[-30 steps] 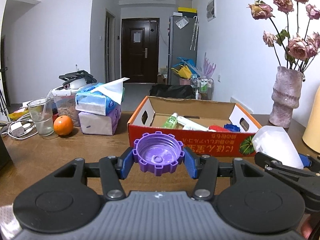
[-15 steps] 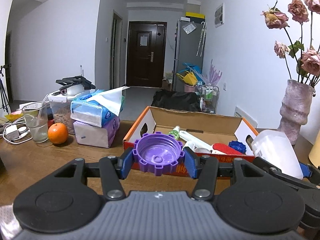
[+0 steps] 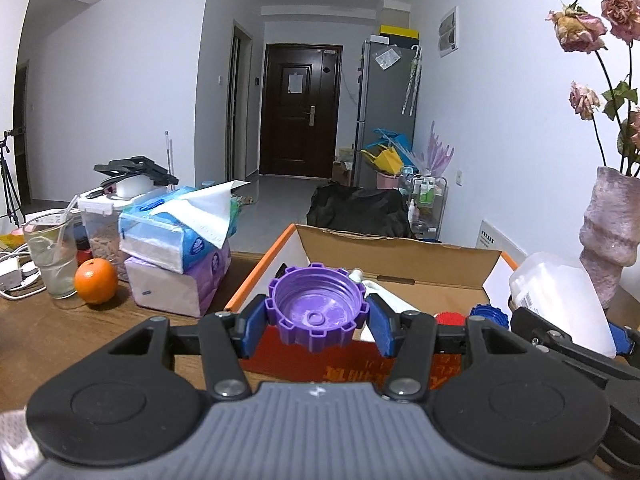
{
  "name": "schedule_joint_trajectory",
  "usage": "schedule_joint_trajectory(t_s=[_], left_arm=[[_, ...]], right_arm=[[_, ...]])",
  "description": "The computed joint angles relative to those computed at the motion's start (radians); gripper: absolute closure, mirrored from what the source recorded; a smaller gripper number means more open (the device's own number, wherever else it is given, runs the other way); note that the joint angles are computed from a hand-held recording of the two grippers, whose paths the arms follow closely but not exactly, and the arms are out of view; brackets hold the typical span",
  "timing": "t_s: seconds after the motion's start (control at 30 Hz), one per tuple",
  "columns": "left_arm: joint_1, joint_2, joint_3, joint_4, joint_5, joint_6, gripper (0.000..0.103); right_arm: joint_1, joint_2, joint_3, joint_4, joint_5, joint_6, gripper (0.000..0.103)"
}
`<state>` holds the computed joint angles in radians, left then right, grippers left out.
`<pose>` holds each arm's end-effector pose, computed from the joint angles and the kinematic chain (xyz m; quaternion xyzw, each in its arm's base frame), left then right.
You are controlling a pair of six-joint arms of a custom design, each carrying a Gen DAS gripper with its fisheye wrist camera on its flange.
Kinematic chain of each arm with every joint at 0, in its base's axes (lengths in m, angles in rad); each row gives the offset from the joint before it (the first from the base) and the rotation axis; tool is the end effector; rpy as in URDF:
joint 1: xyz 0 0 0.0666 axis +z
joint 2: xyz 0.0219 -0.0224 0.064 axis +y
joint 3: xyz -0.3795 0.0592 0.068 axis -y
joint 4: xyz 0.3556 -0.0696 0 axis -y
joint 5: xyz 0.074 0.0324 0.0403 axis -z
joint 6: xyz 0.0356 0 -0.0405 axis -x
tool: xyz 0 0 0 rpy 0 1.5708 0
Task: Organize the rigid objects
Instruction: 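Grasp the clear plastic box with the right tool and carry both items toward the box, then open the left tool to drop the purple cap while the right tool releases the clear box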
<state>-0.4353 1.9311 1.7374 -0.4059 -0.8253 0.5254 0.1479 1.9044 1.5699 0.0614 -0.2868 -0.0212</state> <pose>0.5995 -0.2504 0.3378 -0.2235 0.8009 0.1170 0.5431 0.6419 0.1054 0.3208 -0.1361 0.7816 0.1640 0.5863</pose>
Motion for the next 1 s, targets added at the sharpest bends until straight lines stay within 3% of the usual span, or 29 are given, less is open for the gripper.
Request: schedule_joint_trajectory(t_s=[0.63, 1.0], left_arm=[[0.066, 0.158, 0.229, -0.054, 0.025, -0.063, 0.049], [0.105, 0.228, 0.323, -0.087, 0.031, -0.092, 0.049]], right_arm=[[0.019, 0.161, 0.237, -0.071, 0.038, 0.014, 0.039], [0.028, 0.277, 0.428, -0.16, 0.074, 0.021, 0.039]])
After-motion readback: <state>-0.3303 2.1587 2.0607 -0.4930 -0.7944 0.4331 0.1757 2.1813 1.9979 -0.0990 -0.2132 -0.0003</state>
